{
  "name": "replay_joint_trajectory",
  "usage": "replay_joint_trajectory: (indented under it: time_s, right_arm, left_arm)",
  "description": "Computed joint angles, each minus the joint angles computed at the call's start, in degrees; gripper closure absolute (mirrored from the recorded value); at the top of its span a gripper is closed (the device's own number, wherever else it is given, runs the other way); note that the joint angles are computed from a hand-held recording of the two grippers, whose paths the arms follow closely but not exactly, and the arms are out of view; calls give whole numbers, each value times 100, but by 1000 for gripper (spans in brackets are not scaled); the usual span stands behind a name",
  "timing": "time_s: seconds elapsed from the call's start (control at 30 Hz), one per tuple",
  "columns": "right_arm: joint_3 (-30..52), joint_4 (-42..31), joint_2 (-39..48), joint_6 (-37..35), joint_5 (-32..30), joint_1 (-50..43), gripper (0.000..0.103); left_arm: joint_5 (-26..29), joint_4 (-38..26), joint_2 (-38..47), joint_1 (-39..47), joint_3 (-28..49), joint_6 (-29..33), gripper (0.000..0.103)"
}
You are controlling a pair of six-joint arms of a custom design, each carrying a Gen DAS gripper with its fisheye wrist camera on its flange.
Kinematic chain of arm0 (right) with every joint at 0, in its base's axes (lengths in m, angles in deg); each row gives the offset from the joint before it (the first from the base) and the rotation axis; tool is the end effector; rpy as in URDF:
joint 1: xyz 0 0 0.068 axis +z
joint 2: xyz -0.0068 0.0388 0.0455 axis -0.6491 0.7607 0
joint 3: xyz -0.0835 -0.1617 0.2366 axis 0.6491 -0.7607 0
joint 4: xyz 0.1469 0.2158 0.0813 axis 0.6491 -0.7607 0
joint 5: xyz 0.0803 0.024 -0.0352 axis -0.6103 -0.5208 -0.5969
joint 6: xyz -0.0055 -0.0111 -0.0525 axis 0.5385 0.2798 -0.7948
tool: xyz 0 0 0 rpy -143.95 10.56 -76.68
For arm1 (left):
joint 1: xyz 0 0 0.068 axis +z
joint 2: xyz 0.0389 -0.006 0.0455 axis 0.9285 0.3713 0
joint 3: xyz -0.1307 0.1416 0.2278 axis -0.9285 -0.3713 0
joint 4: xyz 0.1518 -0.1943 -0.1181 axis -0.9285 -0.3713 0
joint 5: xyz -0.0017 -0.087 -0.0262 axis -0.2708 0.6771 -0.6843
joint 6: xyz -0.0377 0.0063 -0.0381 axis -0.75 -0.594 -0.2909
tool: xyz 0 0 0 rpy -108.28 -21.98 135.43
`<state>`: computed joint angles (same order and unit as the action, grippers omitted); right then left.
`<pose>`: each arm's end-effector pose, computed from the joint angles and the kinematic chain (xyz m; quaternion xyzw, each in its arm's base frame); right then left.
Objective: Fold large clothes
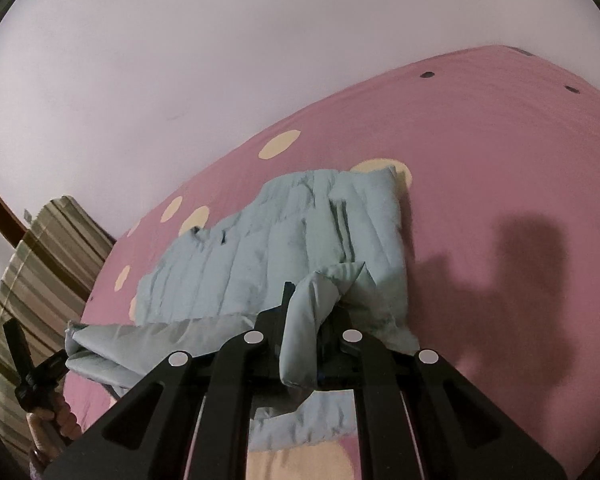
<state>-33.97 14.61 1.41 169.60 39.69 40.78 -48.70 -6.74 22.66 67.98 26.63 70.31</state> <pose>0.0467 0.1311 0.1803 0.2607 0.8699 0.1568 0.3883 0.2559 -0.0119 0.2095 0.0683 0.9262 -0.1409 0.3430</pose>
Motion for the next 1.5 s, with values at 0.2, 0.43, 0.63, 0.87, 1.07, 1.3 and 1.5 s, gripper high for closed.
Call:
replay_joint_trajectory:
  time_s: [0.2, 0.43, 0.63, 0.87, 1.07, 1.3, 1.5]
  right_arm:
    - [-876, 2541, -44, -2860, -1598, -2666, 95]
    - [-1044, 3538, 855, -3462, -2058, -3316, 93]
    - [-861, 2759, 278, -3369, -1672, -2971, 80]
    - [-575, 1223, -686, -2546, -765, -2114, 51]
    - [-425, 61, -1112, -1571, -195, -1469, 46]
    - [-777, 873, -1133, -2517, -688, -1957, 46]
    - [-1077, 2232, -887, -4164, -1541, -3200, 46]
  left_arm:
    - [-602, 613, 1443, -493, 563, -99, 99]
    - [-903, 1058, 2039, -735, 681, 59, 90]
    - [-623, 1204, 1628, -546, 470, 153, 53]
    - [-265, 1205, 909, -72, 406, -5, 24]
    - [68, 1111, 943, 449, 367, 236, 24]
    - [327, 1144, 1537, 482, 473, 637, 24]
    - [566, 1027, 2238, 276, 994, 718, 24]
